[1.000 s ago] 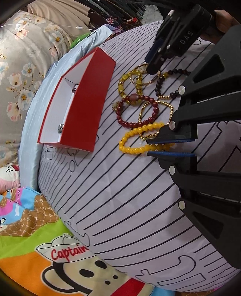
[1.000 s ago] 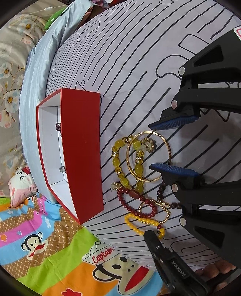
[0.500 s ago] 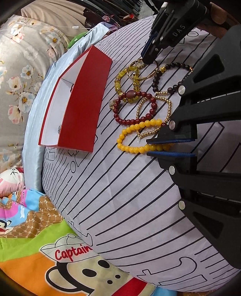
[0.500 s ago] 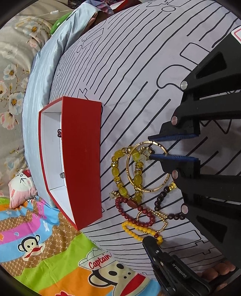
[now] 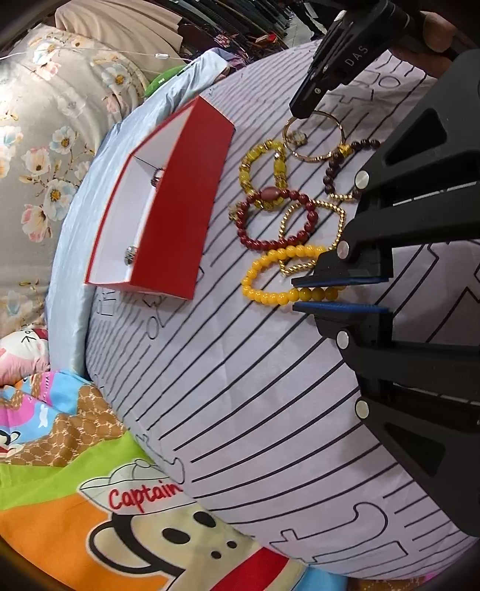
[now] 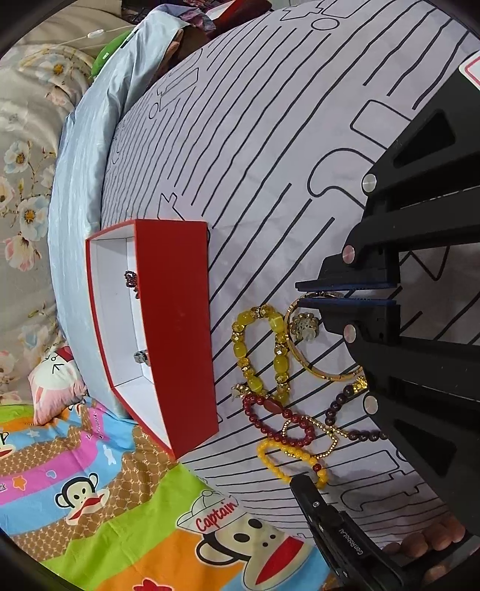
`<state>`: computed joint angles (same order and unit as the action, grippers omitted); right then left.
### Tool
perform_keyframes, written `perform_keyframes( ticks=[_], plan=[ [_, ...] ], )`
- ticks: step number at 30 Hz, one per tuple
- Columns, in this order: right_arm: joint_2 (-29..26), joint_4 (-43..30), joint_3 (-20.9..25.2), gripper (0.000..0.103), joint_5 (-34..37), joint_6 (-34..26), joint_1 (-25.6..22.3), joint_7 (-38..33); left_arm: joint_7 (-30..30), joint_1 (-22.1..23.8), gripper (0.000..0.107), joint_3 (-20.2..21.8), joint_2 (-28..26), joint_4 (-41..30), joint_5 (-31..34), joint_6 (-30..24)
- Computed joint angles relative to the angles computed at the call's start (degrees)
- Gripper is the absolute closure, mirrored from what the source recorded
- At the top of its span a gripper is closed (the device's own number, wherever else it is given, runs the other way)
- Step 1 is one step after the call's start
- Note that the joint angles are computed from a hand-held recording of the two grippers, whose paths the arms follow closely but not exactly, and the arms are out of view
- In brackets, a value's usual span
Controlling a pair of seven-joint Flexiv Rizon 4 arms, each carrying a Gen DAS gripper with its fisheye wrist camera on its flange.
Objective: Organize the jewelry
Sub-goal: 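Carry the amber bracelet and gold bangle with both tools into the red box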
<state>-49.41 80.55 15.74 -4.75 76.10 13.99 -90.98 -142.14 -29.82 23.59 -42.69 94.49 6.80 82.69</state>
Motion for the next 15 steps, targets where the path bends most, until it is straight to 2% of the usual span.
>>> perform_keyframes(
  ticks=[7, 15],
  plan=[
    [1.5, 1.2, 2.0, 0.100, 1.4, 1.7, -1.8, -1.4, -1.0, -1.3, 0.100, 1.5, 1.5, -0.1, 1.1, 0.2],
    [2.5, 1.2, 4.7, 0.100, 3.4, 2.6, -4.2, -3.2, -2.5, -2.8, 0.100, 3.0, 2.3, -3.0, 4.3, -2.2]
  ],
)
